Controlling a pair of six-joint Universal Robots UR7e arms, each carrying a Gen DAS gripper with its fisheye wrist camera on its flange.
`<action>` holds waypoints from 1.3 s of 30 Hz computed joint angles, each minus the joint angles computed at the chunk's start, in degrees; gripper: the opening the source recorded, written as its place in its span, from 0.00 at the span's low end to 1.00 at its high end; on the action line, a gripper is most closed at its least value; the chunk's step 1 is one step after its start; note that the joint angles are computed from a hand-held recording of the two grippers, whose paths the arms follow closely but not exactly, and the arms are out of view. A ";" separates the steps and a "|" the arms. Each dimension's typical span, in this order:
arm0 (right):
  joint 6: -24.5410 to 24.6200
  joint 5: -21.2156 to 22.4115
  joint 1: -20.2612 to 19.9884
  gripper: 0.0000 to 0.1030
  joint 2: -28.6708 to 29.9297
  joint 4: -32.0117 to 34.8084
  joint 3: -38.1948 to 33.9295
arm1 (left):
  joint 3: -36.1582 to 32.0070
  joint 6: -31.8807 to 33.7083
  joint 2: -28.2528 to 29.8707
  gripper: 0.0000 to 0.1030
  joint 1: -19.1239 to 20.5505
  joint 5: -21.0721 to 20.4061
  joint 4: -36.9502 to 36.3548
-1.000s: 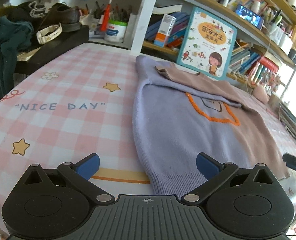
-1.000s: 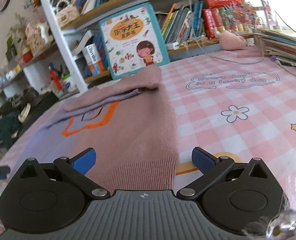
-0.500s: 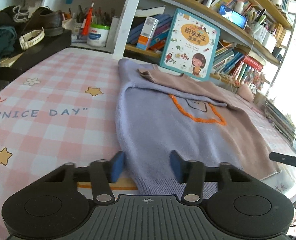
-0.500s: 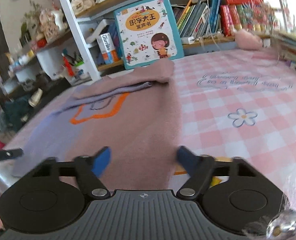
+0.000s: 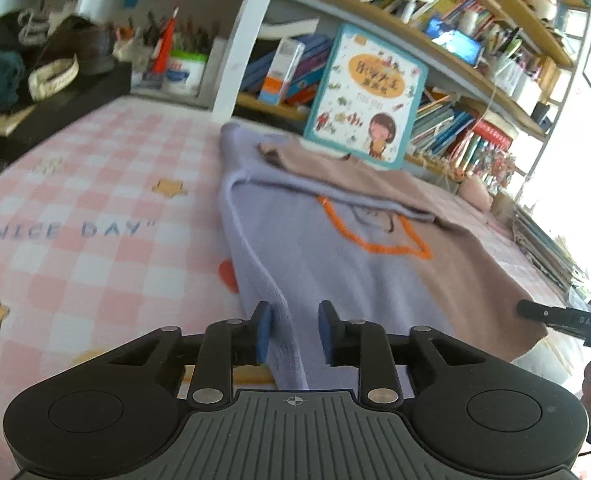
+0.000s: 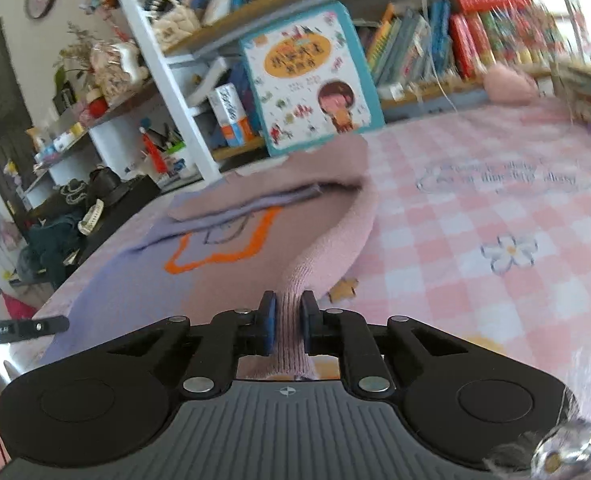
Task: Fold clothes
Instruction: 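Grasp the pink side edge with the right gripper while the left gripper grasps the lavender hem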
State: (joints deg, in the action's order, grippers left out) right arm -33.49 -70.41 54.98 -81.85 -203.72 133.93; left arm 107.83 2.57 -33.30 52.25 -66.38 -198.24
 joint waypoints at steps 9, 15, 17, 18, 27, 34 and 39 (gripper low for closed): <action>5.63 1.69 -1.72 0.33 0.39 2.03 -1.41 | -0.25 -2.17 -0.02 0.37 1.36 -1.63 0.66; 6.70 1.91 -1.64 0.12 0.14 6.25 -2.81 | -0.91 -2.05 0.60 0.06 1.52 -0.57 0.17; 6.03 1.98 -1.98 0.11 -1.21 7.66 -2.47 | -0.16 -1.82 -0.14 0.05 1.77 -2.31 0.17; 5.77 2.97 -2.55 0.11 -2.26 8.42 -2.02 | 0.28 -1.54 -0.59 0.05 1.85 -3.14 0.29; 1.65 8.11 -6.67 0.11 -10.19 13.23 3.57 | 4.57 -1.64 -3.51 0.05 0.74 -4.38 1.90; 1.85 6.30 -6.45 0.15 -9.71 13.59 3.34 | 4.01 -2.38 -3.46 0.07 0.95 -4.38 3.70; 1.33 5.76 -7.20 0.25 -10.25 13.37 4.11 | 3.96 -2.45 -3.45 0.11 0.77 -3.23 4.60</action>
State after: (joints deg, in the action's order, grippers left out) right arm -32.16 -64.65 47.79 -92.10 -190.35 138.04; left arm 111.79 0.12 -36.75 53.01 -69.60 -193.64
